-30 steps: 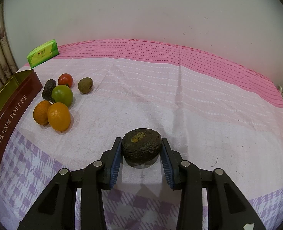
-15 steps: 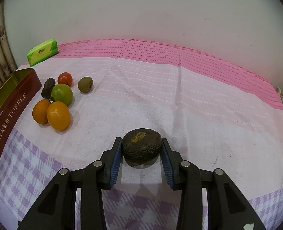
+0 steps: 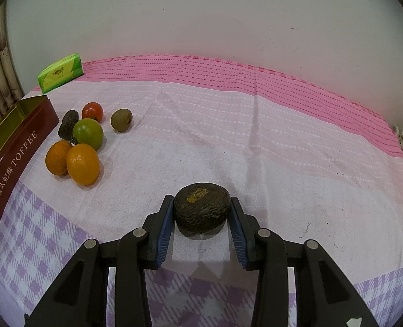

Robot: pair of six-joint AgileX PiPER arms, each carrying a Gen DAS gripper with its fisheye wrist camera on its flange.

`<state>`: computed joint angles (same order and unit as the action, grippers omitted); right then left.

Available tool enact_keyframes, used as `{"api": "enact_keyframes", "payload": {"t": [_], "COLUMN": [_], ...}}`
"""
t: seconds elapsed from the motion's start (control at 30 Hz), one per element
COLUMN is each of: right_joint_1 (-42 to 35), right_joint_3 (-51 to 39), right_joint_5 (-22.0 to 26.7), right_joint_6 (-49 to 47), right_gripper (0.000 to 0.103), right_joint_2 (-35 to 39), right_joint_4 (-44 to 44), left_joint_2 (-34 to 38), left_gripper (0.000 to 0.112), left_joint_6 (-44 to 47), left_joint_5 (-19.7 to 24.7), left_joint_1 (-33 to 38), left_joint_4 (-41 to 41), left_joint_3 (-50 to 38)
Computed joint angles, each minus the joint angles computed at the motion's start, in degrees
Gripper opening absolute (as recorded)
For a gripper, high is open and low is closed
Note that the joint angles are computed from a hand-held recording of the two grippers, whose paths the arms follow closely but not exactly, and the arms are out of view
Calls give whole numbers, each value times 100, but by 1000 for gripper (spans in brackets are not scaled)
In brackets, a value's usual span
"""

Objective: Organize fruits
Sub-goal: 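Carry the red tomato into the tin and open the left gripper, then carry the avocado into the tin and release it with the right gripper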

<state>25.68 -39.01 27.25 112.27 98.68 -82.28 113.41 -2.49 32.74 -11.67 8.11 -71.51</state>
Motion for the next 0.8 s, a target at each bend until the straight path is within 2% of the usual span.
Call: {"api": "enact_keyframes", "payload": {"t": [0.13,0.23,0.3,0.43,0.57,0.73,0.8], "right_joint_1": [-17,-3,-4,-59,-58,-53,27], "right_joint_3": [9,7,8,45,98,121,89], "right_joint_5": [-11,-2,-17,-101,-118,-125,-21], "right_joint_6": [10,14,36,111,174,193,66], "right_gripper": [37,37,37,37,36,36,35], "right_joint_2": [-3,2,1,-27,-71,-103,-137], "right_joint_4": [-23,-17,-16,-99,-142,-149,28], "left_joint_2": [33,-64,-139,-350,-589,-1052,-1255], "left_gripper": [37,43,51,55,57,66,70], "left_joint_6": [-14,-47,-70,-274,48,782,710], "left_joint_5": [112,138,114,-10,-80,-246,-402], "left_joint_1": [-22,-100,-124,-216,-130,183,292], "left_joint_4": [16,0,35,267,-52,-609,-327], "left_joint_3": [-89,-26,30,215,305,502,667]}}
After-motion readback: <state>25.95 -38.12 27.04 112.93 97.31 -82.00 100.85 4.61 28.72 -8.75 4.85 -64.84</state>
